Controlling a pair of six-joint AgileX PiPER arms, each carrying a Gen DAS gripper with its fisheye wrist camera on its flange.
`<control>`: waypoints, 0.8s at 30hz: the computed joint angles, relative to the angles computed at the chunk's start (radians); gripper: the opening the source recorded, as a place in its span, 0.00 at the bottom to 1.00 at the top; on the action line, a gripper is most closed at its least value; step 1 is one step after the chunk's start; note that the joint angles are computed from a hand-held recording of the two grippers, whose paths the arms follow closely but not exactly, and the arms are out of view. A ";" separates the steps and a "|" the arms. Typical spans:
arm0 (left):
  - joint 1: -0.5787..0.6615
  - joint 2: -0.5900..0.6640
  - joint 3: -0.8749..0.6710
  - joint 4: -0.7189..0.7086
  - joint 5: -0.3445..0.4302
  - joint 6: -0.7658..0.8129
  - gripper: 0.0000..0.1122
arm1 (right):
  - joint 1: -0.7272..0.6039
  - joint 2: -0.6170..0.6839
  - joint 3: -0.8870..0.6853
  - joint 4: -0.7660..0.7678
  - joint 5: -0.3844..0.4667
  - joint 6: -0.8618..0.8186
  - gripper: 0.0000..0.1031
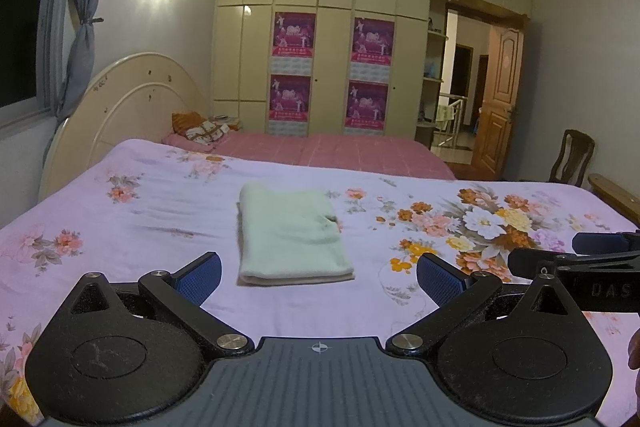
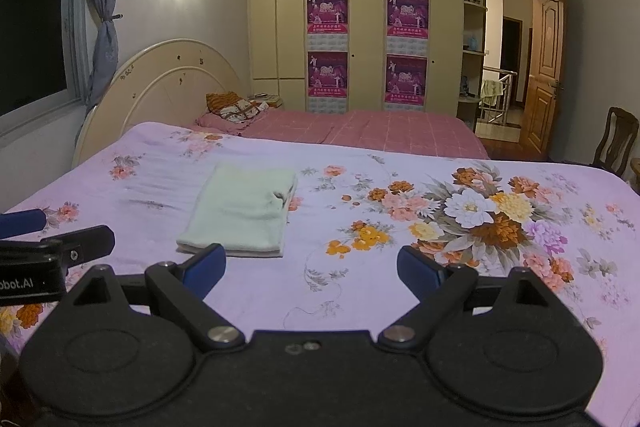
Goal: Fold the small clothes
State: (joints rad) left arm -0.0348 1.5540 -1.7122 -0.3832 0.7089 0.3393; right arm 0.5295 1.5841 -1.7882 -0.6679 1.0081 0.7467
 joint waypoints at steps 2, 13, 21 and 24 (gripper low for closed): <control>0.001 0.000 0.000 0.002 0.000 0.000 0.91 | 0.005 0.002 0.000 -0.004 0.002 0.003 0.89; 0.007 0.000 0.003 -0.012 -0.019 0.021 0.91 | 0.008 0.004 0.001 -0.007 0.002 0.007 0.89; 0.011 0.001 0.024 -0.088 -0.044 0.106 0.91 | 0.007 0.008 -0.002 -0.008 0.006 0.009 0.89; -0.006 -0.002 0.033 -0.070 -0.067 0.097 0.91 | 0.006 0.010 -0.004 -0.008 0.007 0.009 0.89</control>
